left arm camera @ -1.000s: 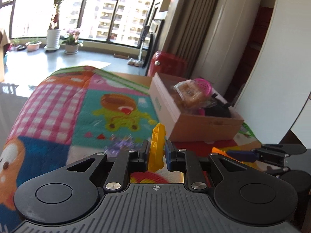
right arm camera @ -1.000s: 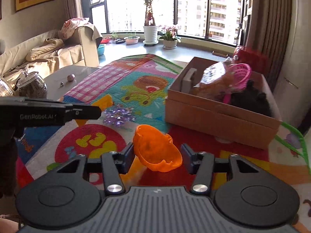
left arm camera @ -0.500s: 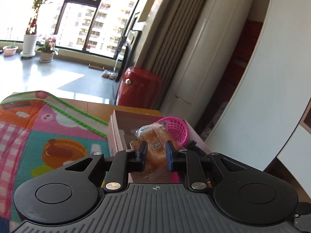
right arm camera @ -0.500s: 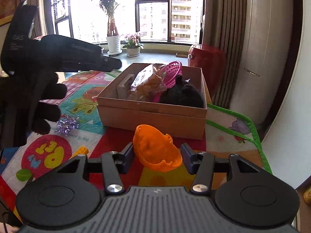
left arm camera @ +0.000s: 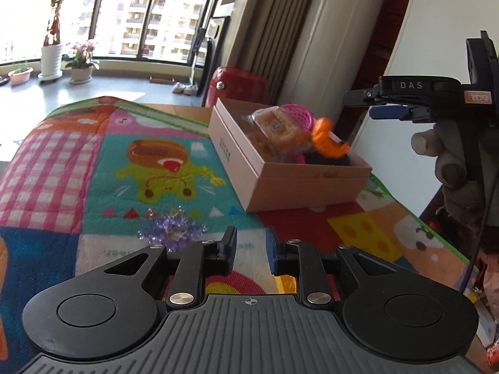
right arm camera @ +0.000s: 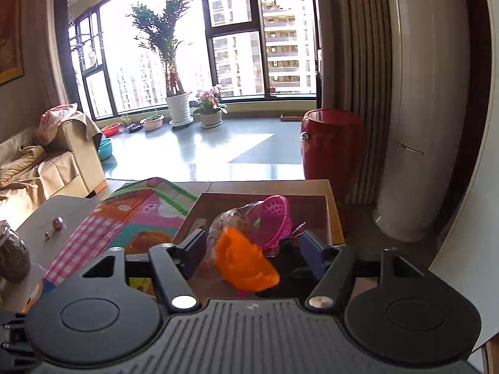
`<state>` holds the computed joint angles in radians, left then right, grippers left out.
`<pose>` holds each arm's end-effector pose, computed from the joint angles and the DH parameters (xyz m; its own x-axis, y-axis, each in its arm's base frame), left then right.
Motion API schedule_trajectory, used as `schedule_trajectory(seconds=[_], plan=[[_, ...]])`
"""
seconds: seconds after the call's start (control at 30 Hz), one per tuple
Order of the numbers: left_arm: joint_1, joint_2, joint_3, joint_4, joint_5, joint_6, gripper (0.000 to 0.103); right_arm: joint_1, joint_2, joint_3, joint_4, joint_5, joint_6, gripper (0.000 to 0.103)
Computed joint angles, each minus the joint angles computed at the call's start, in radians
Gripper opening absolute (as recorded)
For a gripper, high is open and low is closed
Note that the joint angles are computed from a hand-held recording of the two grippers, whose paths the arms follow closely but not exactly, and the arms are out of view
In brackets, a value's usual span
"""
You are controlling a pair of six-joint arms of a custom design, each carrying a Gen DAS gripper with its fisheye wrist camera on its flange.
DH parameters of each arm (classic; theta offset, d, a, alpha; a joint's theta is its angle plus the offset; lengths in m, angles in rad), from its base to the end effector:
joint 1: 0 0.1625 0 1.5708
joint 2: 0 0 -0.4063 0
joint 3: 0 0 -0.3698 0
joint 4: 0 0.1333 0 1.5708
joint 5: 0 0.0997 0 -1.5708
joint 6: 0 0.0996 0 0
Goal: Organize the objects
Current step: 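Carry the orange cup toy into the box and open the right tool, then move the right tool to the purple bow while the left tool holds the yellow brick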
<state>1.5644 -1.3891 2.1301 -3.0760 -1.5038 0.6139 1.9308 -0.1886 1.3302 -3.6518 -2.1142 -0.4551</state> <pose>0.1369 -0.4879 0.3097 -0.8131 0.3832 -0.4381 0.5787 0.6131 -0.5378 0.3163 -0.6082 -0.0674 -0.7602 -0.1628 0.6289 -0.6035 0.5354 -0.5909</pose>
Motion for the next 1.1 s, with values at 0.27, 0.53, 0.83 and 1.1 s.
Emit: schedule_trajectory(seconds=[0.27,0.53,0.83,1.1], plan=[[-0.005,-0.044,0.051,0.086,-0.022,0.091,0.022,-0.028,0.009,0.155,-0.138,-0.037,0.015,0.086],[-0.094,0.017,0.128,-0.088,0.153,0.115,0.023,-0.046,0.054,0.194,-0.187,-0.052,0.015,0.089],[-0.095,0.074,0.121,-0.132,0.189,0.122,0.025,-0.047,0.152,0.111,-0.294,-0.134,-0.037,0.096],[-0.103,0.104,0.155,-0.243,0.200,0.216,0.022,-0.033,0.187,0.084,-0.359,-0.152,-0.101,0.097]])
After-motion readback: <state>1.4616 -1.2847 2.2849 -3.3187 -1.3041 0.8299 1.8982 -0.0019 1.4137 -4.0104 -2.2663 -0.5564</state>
